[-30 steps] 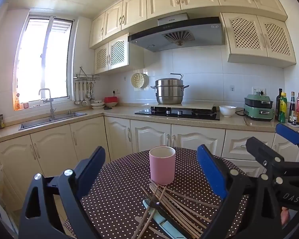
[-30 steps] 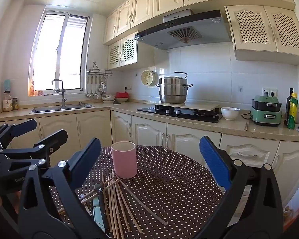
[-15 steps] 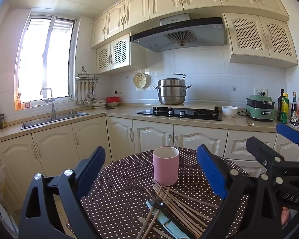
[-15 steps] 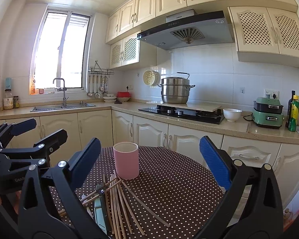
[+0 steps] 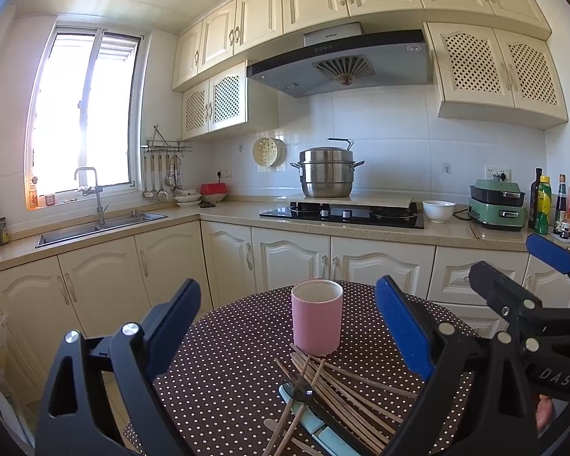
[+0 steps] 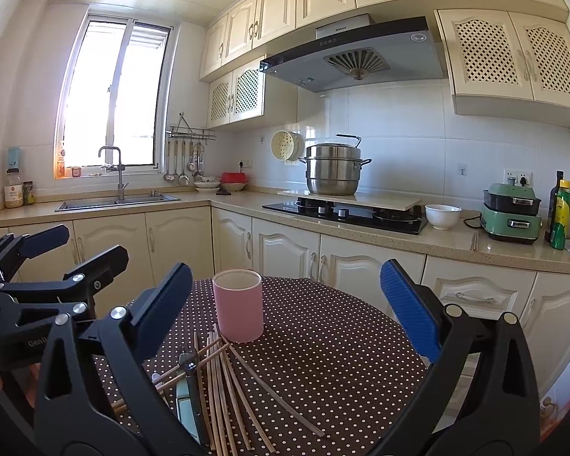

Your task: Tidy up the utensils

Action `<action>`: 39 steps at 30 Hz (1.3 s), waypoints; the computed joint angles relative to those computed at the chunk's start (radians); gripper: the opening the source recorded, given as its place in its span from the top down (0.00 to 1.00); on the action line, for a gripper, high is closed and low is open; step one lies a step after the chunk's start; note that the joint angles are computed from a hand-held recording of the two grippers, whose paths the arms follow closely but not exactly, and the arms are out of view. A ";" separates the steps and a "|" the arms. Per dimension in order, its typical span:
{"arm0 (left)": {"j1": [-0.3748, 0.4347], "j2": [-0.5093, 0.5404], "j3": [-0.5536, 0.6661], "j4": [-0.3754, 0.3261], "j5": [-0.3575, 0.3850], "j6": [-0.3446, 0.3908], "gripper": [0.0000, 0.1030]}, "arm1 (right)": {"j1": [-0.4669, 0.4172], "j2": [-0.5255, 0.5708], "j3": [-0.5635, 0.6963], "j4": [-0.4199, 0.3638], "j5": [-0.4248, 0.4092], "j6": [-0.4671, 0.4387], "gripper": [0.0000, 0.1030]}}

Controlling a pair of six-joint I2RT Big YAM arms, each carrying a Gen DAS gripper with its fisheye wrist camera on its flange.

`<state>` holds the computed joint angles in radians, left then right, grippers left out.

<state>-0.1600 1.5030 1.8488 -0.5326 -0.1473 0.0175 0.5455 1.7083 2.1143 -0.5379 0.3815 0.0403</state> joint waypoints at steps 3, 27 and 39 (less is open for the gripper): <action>-0.002 0.004 0.002 -0.001 -0.001 0.000 0.11 | 0.001 0.004 0.006 -0.008 0.001 0.003 0.06; -0.012 0.016 0.011 -0.015 -0.010 0.004 0.11 | -0.002 0.021 0.041 -0.054 0.001 0.030 0.06; -0.014 0.018 0.013 -0.018 -0.013 0.004 0.11 | -0.003 0.022 0.048 -0.063 -0.001 0.035 0.06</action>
